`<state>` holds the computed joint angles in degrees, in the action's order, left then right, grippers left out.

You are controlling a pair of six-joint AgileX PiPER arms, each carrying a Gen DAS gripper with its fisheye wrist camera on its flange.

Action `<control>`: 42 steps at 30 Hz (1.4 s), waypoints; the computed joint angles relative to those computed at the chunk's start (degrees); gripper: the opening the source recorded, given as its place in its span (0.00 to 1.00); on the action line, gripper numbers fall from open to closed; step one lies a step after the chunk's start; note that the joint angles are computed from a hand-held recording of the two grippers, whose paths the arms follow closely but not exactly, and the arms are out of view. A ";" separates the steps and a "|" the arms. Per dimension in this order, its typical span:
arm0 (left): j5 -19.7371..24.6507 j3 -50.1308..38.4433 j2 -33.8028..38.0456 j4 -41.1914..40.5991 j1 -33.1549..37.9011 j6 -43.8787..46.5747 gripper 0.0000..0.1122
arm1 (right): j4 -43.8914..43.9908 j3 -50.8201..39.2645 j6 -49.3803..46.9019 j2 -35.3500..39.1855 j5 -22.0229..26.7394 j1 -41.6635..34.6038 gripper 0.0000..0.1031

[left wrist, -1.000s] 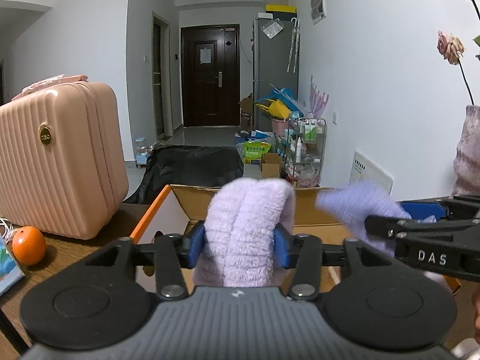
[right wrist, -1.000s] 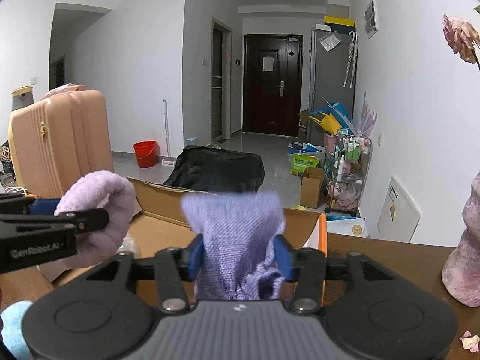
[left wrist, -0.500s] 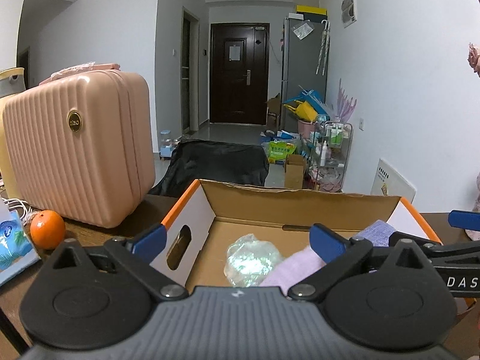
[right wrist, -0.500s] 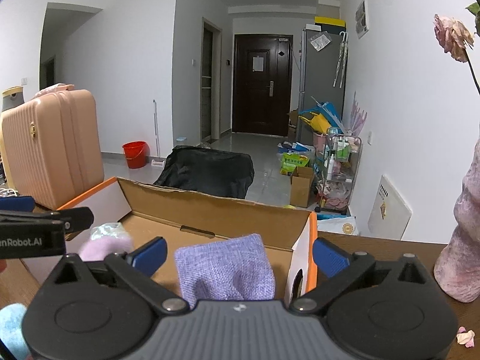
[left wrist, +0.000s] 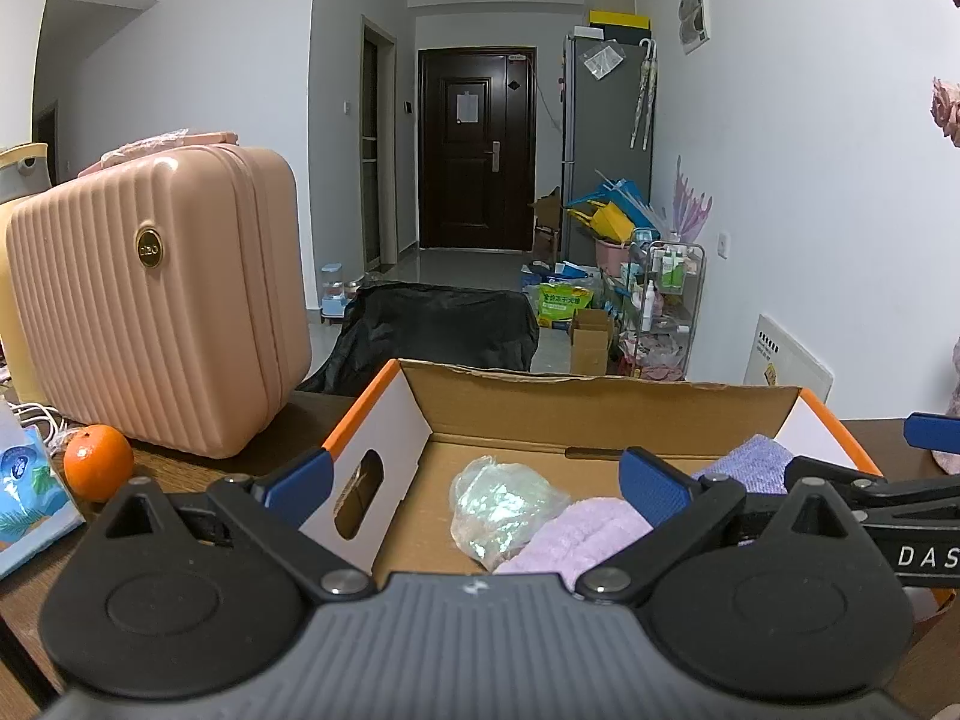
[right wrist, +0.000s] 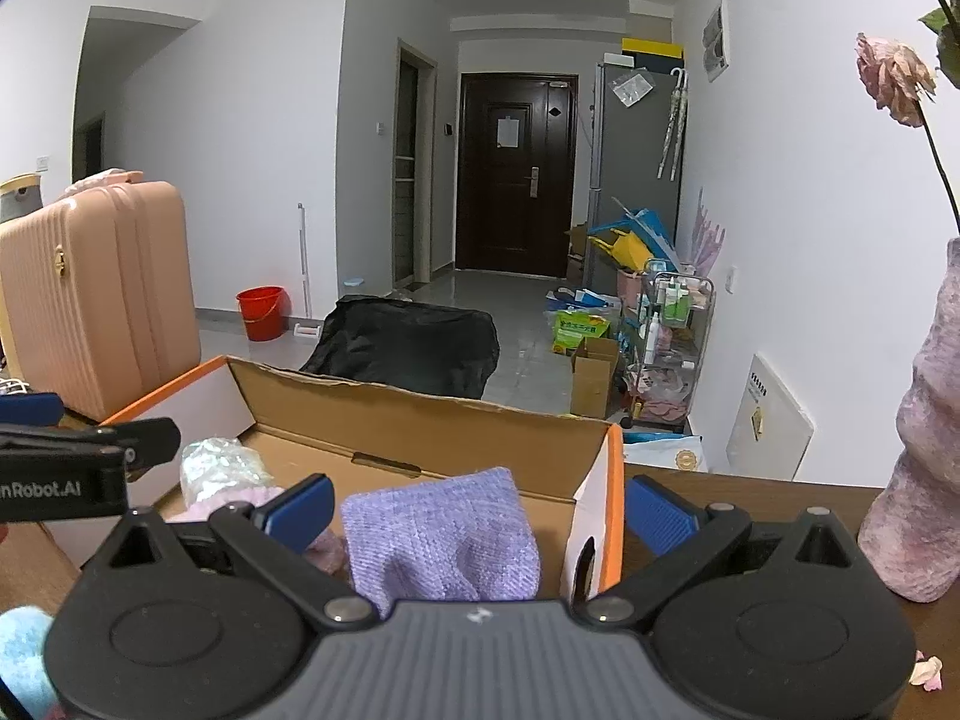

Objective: Organize soft objects
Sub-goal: 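Open both tools to drop the sock and pouch into the box, then withdraw both tools from the box back toward the remaining items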

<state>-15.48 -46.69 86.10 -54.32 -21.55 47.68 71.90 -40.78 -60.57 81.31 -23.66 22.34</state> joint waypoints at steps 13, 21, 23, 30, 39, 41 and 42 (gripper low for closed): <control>-2.06 3.76 -2.38 4.14 -0.71 -2.94 0.92 | -1.39 4.99 4.04 -4.02 -4.93 3.03 1.00; -3.06 7.77 -5.13 9.65 -0.47 -7.73 0.92 | -0.45 8.74 5.91 -7.07 -8.97 5.91 1.00; -3.09 8.71 -5.96 10.70 -0.29 -8.64 0.92 | 0.47 9.60 5.92 -7.82 -10.52 7.29 1.00; -2.35 12.48 -9.51 15.40 0.92 -12.89 0.92 | 2.69 14.17 8.45 -11.66 -16.44 12.07 1.00; -0.55 16.80 -14.48 20.65 3.38 -17.55 0.92 | 9.21 19.04 9.67 -17.27 -25.83 21.66 1.00; 0.25 17.79 -15.82 21.06 3.91 -17.69 0.92 | 11.25 20.13 10.04 -18.17 -29.15 25.31 1.00; 0.71 18.47 -16.66 22.44 4.33 -18.78 0.92 | 12.32 20.59 10.27 -18.40 -31.09 27.44 1.00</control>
